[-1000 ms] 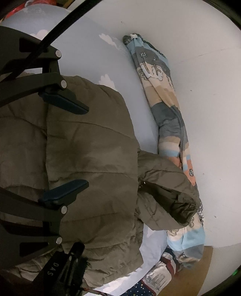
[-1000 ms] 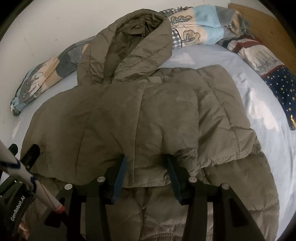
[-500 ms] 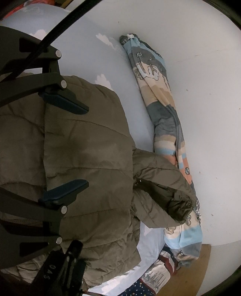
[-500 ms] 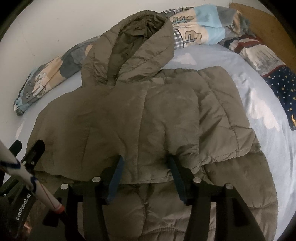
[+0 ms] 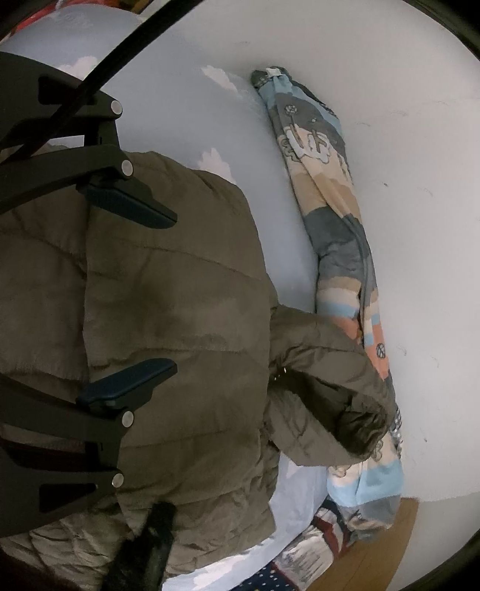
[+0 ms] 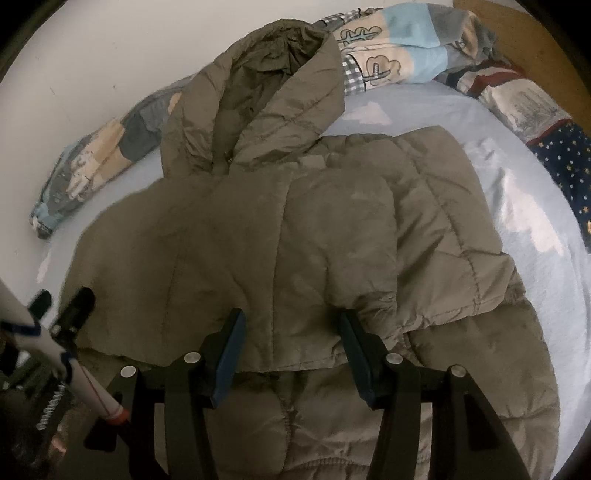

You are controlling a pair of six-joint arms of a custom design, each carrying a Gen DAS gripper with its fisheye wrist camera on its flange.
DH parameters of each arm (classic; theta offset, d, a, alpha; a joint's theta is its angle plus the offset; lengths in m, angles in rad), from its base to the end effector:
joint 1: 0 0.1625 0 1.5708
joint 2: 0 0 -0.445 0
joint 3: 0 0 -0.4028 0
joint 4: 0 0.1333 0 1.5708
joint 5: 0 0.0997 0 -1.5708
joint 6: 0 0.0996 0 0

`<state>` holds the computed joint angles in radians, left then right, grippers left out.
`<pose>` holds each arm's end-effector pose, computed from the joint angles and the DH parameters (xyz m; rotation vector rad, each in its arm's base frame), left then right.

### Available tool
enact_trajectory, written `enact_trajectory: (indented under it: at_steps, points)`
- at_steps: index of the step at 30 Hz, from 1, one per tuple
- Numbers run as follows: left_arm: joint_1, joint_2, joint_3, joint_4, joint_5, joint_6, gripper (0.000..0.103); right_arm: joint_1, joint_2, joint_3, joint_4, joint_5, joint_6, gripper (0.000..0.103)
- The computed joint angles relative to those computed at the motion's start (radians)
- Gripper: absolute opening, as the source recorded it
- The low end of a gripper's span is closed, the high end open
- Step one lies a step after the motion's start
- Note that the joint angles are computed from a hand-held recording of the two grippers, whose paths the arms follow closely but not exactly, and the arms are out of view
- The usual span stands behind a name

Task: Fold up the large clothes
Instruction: 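Release the folded hem and hold both grippers above the jacket, then grasp the jacket hood with the right gripper and lift it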

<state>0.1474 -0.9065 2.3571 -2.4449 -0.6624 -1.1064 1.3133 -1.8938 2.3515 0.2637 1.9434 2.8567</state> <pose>-0.3377 -0.2643 0.0073 0.6648 2.1319 -0.8316 0.0368 -0.2412 0.2704 -0.1725 -2.4143 0.9290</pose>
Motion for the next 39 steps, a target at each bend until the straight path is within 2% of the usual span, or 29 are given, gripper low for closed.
enact_trajectory:
  at_steps: [7, 10, 13, 15, 17, 19, 22, 29, 32, 33, 34, 35, 36, 37, 39]
  points:
    - [0.014, -0.054, 0.014, -0.014, -0.006, -0.031, 0.072, -0.039, -0.175, -0.063, 0.128, -0.114, 0.024, 0.057]
    - [0.016, -0.064, 0.018, -0.023, -0.007, -0.036, 0.072, -0.024, -0.163, -0.156, 0.185, -0.102, 0.062, 0.057]
    - [0.022, -0.059, 0.014, -0.022, -0.005, -0.033, 0.072, 0.028, -0.069, -0.296, 0.236, -0.063, 0.101, 0.057]
    - [0.028, -0.053, 0.010, -0.021, -0.005, -0.031, 0.072, 0.086, 0.038, -0.416, 0.256, 0.025, 0.113, 0.057]
    - [0.031, -0.049, 0.008, -0.017, -0.006, -0.030, 0.072, 0.098, 0.125, -0.515, 0.278, 0.038, 0.110, 0.057]
    - [0.036, -0.043, 0.004, -0.011, -0.011, -0.023, 0.072, 0.083, 0.199, -0.600, 0.299, 0.018, 0.133, 0.057]
    - [0.038, -0.044, 0.005, -0.005, -0.014, -0.023, 0.072, 0.029, 0.294, -0.702, 0.347, -0.058, 0.187, 0.057]
    - [0.030, -0.042, 0.009, 0.009, -0.011, -0.003, 0.072, -0.005, 0.446, -0.825, 0.285, -0.033, 0.221, 0.057]
    - [0.032, -0.040, 0.006, 0.029, -0.008, -0.013, 0.072, -0.012, 0.489, -0.854, 0.274, -0.035, 0.200, 0.057]
    - [0.037, -0.041, 0.005, 0.027, -0.011, -0.014, 0.072, -0.014, 0.498, -0.855, 0.268, -0.049, 0.177, 0.050]
    - [0.040, -0.042, 0.004, 0.027, -0.013, -0.015, 0.072, -0.009, 0.506, -0.859, 0.272, -0.040, 0.159, 0.017]
    - [0.041, -0.044, 0.002, 0.030, -0.016, -0.017, 0.072, 0.009, 0.517, -0.857, 0.259, 0.011, 0.132, 0.008]
    - [0.041, -0.048, 0.000, 0.040, -0.016, -0.023, 0.072, 0.023, 0.504, -0.830, 0.216, 0.033, 0.099, 0.008]
    - [0.040, -0.053, 0.000, 0.047, -0.014, -0.029, 0.072, 0.030, 0.477, -0.793, 0.178, 0.017, 0.066, 0.008]
    - [0.034, -0.065, 0.002, 0.057, -0.011, -0.040, 0.072, 0.052, 0.442, -0.748, 0.137, 0.035, 0.031, 0.007]
